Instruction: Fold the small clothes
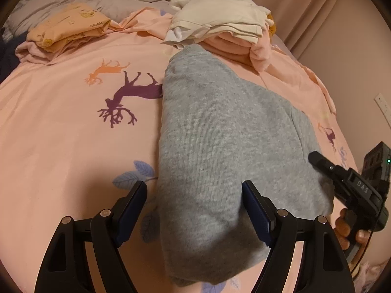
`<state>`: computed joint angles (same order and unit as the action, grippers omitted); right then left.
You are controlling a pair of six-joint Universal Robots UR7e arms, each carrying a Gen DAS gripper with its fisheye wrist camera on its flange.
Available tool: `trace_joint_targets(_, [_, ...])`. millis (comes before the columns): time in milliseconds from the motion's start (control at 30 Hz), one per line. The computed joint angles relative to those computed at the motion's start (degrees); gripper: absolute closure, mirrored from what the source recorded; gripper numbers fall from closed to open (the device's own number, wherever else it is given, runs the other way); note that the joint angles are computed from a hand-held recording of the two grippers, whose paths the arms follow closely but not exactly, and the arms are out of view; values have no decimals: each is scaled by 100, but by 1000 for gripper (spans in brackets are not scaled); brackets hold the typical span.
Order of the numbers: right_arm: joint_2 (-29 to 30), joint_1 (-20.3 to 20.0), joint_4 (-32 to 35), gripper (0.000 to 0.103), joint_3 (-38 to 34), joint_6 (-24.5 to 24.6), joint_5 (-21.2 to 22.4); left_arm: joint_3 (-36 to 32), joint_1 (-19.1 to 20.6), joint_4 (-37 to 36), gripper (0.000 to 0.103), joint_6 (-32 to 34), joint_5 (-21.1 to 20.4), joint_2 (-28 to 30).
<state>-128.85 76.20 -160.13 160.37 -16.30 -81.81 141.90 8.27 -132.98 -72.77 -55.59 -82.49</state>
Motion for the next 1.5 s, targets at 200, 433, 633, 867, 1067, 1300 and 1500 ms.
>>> trace_joint_targets(200, [257,616,-651,58,-45,176,-944,-21,-125,334,24,-242,-20,-67])
trace_joint_targets(433, [700,1351,-1396,64,-133,322,-1903,-15,-297,663,24,-552,-55,-156])
trace_joint_targets(633, [1117,1923,-1681,69,-301,233,-1873,-94,-412,988,24,-656,-24,-123])
trace_joint_targets(867, [2407,2365,-1687,79,-634,447,-2661,-76,-409,971,24,-659,-66,-96])
trace_joint_targets(1067, [2632,2026,-1631,82,-668,678,-2722,-125,-465,1051,24,-743,-43,-65])
trace_joint_targets(1300, [1814,1919,-1647,77,-357,370,-2206,-292,-548,1160,24,-683,241,-4])
trace_joint_targets(1500, [690,1942,-677,77,-162,-382,-1212,-400,-318,738,24,-250,442,313])
